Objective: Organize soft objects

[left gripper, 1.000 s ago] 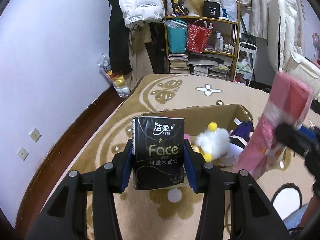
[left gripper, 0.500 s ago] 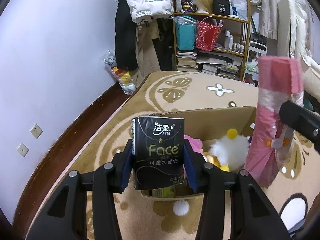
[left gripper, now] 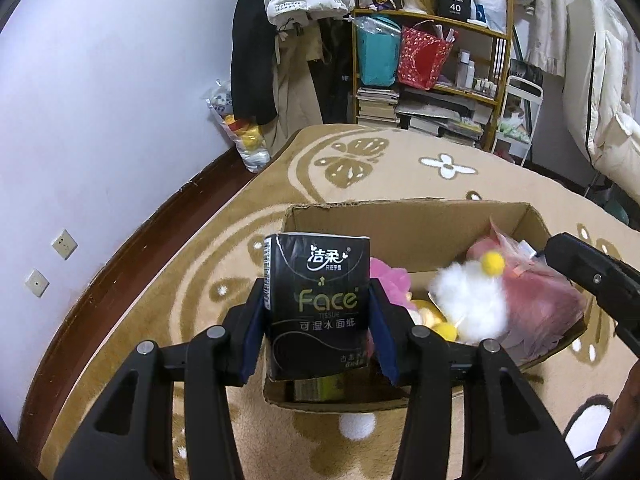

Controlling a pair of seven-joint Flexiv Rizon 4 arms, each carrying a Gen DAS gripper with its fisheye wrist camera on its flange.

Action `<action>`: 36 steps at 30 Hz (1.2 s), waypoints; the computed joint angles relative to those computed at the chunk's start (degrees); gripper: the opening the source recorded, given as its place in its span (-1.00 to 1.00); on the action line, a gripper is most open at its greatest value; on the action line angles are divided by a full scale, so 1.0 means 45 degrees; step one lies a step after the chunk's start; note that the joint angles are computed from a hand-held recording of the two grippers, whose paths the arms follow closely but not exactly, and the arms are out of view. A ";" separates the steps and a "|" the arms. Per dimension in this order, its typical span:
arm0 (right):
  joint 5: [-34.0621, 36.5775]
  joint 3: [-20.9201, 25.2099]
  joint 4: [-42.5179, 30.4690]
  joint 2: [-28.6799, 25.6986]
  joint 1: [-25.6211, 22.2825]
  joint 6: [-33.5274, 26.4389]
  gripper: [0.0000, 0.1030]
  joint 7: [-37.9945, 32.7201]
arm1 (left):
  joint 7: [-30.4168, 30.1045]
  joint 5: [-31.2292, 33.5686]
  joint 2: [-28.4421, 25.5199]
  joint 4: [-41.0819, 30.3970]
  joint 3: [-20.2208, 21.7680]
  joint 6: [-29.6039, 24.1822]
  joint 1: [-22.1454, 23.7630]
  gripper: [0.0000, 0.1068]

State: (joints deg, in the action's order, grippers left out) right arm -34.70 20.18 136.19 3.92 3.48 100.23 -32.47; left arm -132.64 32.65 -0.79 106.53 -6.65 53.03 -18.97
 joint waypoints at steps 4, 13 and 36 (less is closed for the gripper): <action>0.0150 -0.0214 -0.0025 0.0123 0.0420 -0.0446 -0.58 -0.0205 | -0.0476 0.0641 0.0101 -0.0164 -0.0084 -0.0366 -0.0064 0.11; -0.0339 -0.0468 0.0083 0.0481 0.0648 -0.1018 -0.04 0.0080 | -0.0606 0.0881 0.0475 -0.0160 -0.0226 -0.0651 0.0040 0.46; -0.2452 0.0056 0.0545 0.1490 -0.0784 -0.1364 1.00 0.1952 | -0.1374 0.1850 0.2008 0.0444 -0.1179 -0.1452 0.0532 0.92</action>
